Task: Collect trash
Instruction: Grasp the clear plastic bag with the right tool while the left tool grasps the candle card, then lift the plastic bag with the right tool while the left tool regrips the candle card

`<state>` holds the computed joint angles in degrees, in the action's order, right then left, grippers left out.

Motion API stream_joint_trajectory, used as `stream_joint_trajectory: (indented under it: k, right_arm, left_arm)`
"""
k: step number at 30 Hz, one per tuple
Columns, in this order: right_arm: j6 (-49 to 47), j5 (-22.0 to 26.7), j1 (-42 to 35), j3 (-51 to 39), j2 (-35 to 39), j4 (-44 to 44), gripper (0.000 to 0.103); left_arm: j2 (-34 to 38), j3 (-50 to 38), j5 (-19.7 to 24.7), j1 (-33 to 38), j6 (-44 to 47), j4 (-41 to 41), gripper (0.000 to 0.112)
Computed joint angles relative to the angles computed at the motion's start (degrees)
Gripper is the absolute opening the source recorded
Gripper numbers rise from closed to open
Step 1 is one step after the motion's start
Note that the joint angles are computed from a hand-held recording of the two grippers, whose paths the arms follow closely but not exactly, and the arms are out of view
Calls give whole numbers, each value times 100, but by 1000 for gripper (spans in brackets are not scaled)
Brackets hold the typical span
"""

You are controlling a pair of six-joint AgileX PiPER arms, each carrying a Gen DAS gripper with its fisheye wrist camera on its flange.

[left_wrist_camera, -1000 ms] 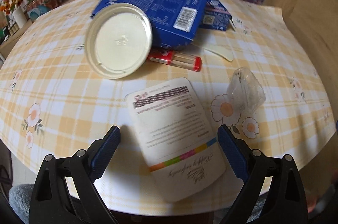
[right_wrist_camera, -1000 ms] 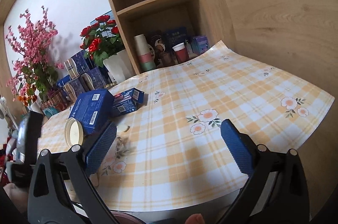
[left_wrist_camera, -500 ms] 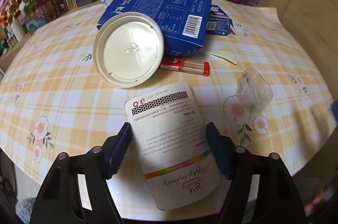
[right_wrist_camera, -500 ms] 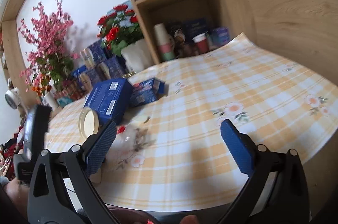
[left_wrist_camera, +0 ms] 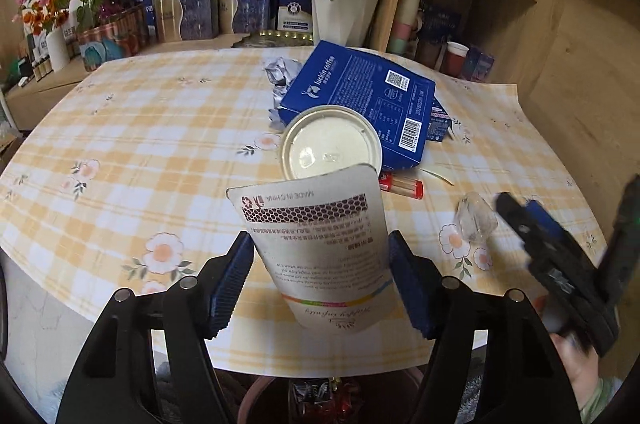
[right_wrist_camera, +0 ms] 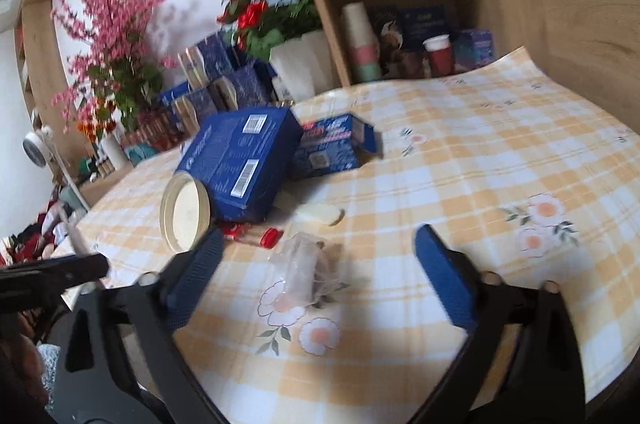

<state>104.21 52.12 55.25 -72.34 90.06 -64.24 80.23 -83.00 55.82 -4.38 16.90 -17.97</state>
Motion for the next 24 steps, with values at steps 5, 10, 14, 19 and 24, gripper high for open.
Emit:
stream_joint_trajectory:
  k: [5, 10, 14, 19, 24]
  right_arm:
    - [-103, -104, -164, -131, 132, 406, 79]
    - [-542, -110, -341, -301, 265, 1065, 61]
    - [-848, -72, -349, -423, 358, 1296, 51]
    - [-1022, -44, -288, -488, 369, 1319, 26]
    - [-506, -176, -97, -193, 39, 804, 21]
  left_arm:
    - [-34, 11, 167, 328, 311, -388, 67]
    - [-163, 172, 250, 554, 533, -646, 67]
    - [-203, 219, 289, 630, 627, -742, 67]
    - [-325, 300, 356, 735, 781, -874, 67]
    - [-473, 330, 499, 946, 1048, -1115, 66]
